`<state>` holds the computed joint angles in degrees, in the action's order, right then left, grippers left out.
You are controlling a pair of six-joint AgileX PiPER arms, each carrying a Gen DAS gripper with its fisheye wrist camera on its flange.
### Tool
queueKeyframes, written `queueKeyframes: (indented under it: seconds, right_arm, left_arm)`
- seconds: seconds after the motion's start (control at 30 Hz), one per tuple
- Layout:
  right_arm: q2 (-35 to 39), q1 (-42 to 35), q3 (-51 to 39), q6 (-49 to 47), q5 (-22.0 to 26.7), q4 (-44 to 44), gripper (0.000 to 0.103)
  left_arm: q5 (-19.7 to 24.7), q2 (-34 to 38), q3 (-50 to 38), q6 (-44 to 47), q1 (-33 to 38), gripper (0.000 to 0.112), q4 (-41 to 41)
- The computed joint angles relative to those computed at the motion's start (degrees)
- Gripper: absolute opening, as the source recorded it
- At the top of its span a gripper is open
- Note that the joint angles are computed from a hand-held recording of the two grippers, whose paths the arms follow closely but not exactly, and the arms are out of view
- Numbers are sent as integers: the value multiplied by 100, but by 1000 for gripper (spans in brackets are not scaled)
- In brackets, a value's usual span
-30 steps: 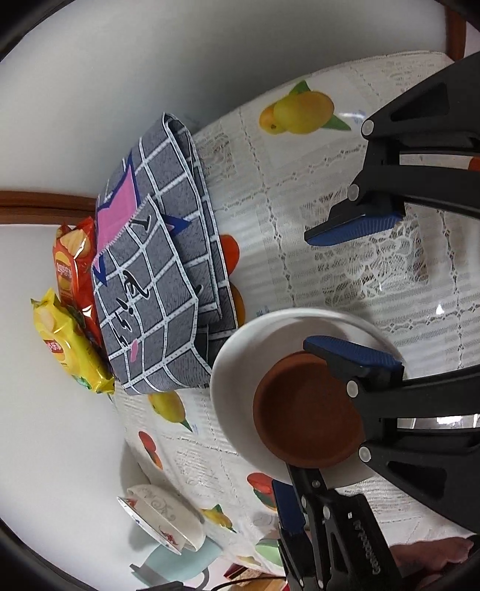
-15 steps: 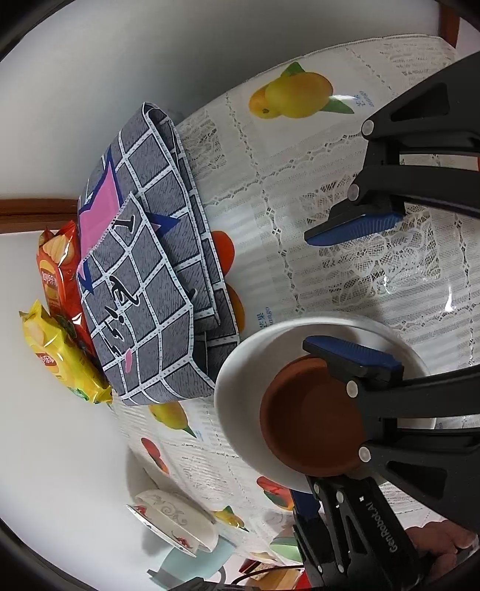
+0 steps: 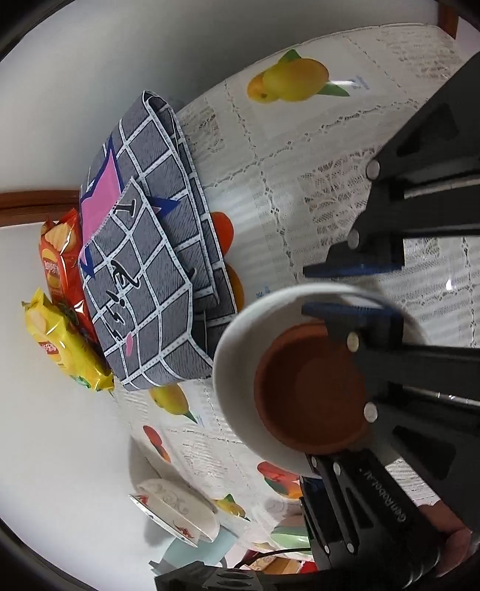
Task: Organize plates and bowls
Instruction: 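Lift the white bowl with both grippers and carry it to the green plate stack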
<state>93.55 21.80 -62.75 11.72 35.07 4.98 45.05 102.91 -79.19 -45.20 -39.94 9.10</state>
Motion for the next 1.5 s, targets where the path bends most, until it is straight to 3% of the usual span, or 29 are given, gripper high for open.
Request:
queueKeyframes:
  seconds: [0.3,0.57,0.97,1.5]
  right_arm:
    - [-162,-229,173,-76,5,582,10]
    - [-417,-68,469,2,-115,656,10]
    - [-907,425,729,693,-109,160,9]
    - [-1350,955,571,1485,239,-344,9]
  left_arm:
    - [-249,-232,356,114,14,11,-189]
    - [-87,-471,584,-273,-169,10,186]
    - [-38,-1140,1105,-647,-293,10,268]
    - [414,-1777,1232,-909,-487,10,603]
